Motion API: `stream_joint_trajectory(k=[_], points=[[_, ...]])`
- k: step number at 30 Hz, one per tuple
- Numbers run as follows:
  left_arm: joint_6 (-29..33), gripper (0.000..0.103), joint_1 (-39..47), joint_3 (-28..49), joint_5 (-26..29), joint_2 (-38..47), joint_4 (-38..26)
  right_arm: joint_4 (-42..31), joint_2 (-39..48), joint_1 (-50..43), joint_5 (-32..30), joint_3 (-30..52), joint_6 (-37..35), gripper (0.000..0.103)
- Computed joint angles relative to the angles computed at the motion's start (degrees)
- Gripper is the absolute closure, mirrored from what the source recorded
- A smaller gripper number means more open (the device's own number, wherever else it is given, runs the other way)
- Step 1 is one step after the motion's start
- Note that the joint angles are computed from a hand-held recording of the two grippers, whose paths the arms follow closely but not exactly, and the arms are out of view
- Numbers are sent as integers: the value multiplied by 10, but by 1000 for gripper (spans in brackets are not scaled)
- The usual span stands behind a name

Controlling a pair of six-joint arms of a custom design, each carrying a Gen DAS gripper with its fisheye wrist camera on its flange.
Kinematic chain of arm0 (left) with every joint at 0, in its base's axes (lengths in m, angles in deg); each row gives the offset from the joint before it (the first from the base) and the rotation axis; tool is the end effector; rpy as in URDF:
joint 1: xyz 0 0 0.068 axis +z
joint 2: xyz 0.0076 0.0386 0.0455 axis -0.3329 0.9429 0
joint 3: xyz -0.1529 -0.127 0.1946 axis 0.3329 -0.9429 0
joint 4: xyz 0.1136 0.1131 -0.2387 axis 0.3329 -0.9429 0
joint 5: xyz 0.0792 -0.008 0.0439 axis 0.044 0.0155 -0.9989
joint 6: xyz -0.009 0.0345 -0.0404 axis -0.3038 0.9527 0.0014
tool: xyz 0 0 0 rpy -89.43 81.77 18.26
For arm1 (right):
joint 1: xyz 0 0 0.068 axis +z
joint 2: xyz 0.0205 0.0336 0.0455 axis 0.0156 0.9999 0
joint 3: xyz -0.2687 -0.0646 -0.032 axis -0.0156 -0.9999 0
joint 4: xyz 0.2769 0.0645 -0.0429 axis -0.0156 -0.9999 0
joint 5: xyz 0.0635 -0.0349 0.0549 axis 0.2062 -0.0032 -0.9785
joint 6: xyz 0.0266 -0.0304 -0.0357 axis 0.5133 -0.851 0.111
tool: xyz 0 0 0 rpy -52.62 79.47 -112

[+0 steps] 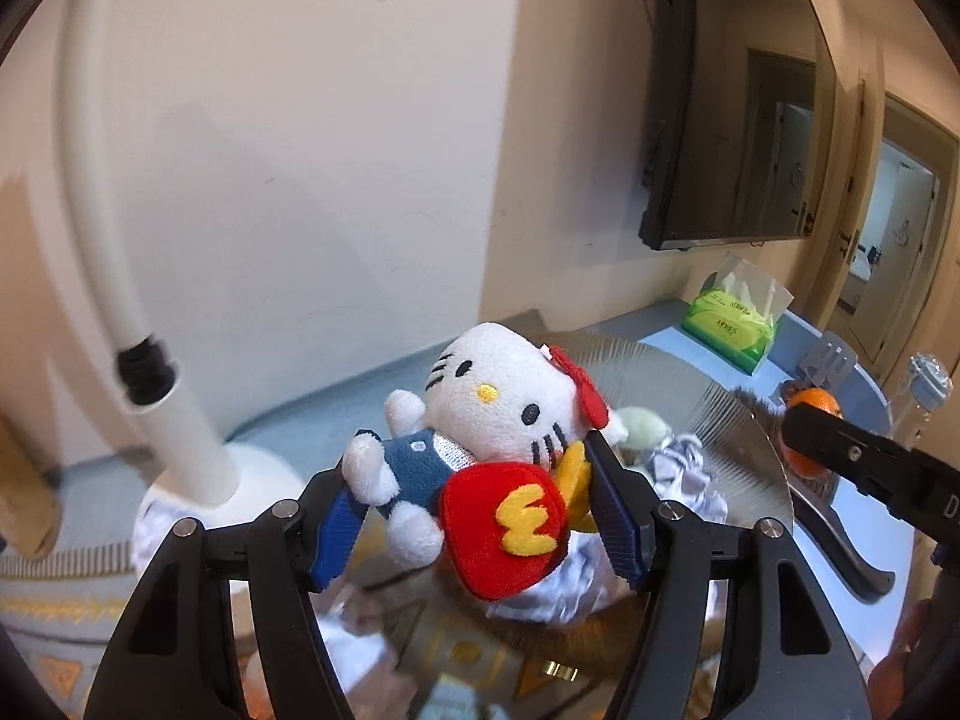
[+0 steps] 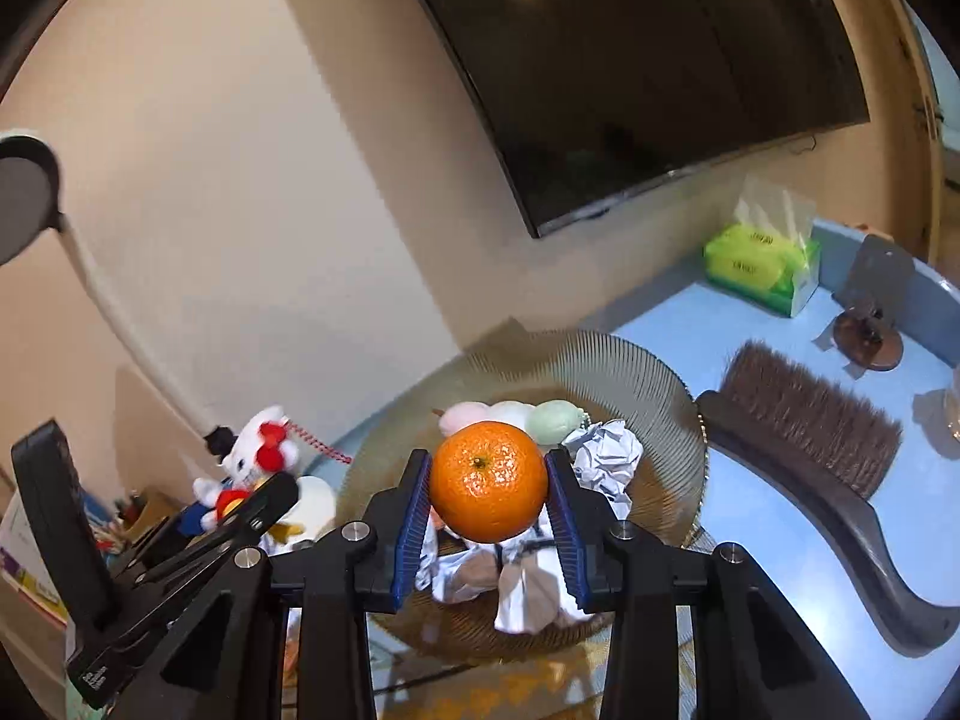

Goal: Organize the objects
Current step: 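Carry the plush and orange over the bowl and open both tools, then move both open tools back down toward the items on the rug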

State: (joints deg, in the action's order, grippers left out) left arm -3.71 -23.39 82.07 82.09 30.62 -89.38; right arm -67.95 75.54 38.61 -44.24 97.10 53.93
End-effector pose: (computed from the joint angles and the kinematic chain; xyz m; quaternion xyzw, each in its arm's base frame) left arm 0.3243 -0.0186 0.2773 -0.0659 0.8847 -0.0054 0.4615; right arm 0.2296 0.1673 0.3647 0.0362 0.8800 0.1940 0.4321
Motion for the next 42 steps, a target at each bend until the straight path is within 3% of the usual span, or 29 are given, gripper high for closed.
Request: stream_joint_trajectory(k=[3,4,5,6,10,14,17,20,24,28,34,37,39,42], points=[[12,24,0,26,19,27,-9,11,19,-14,-3,10,4,62],[8,24,3,28,23,27,-17,11,29,-21,-9,17,-3,57],[6,24,11,25,37,21,-23,3,34,-23,1,20,0,43],[6,24,20,17,50,10,-27,1,26,-23,11,12,8,40],[15,24,60,-33,72,-78,-54,2,-11,-15,13,-24,11,40],[38,24,121,-77,84,-210,-118,-21,-38,23,24,-32,19,40],[76,17,205,-80,120,-305,-187,-31,-48,70,33,-27,22,40],[113,2,327,-69,172,-376,-246,-26,-42,133,39,-24,22,39],[142,1,465,-87,200,-420,-282,-16,1,202,34,-34,37,38],[164,1,547,-177,261,-404,-255,4,67,252,45,-47,38,38],[153,2,507,-324,238,-369,-113,29,128,303,126,-65,26,38],[163,7,482,-334,214,-360,-115,30,123,296,135,-71,35,34],[155,7,468,-345,196,-396,-116,28,116,282,119,-78,46,24],[162,7,453,-351,183,-424,-129,38,107,263,100,-89,56,24]])
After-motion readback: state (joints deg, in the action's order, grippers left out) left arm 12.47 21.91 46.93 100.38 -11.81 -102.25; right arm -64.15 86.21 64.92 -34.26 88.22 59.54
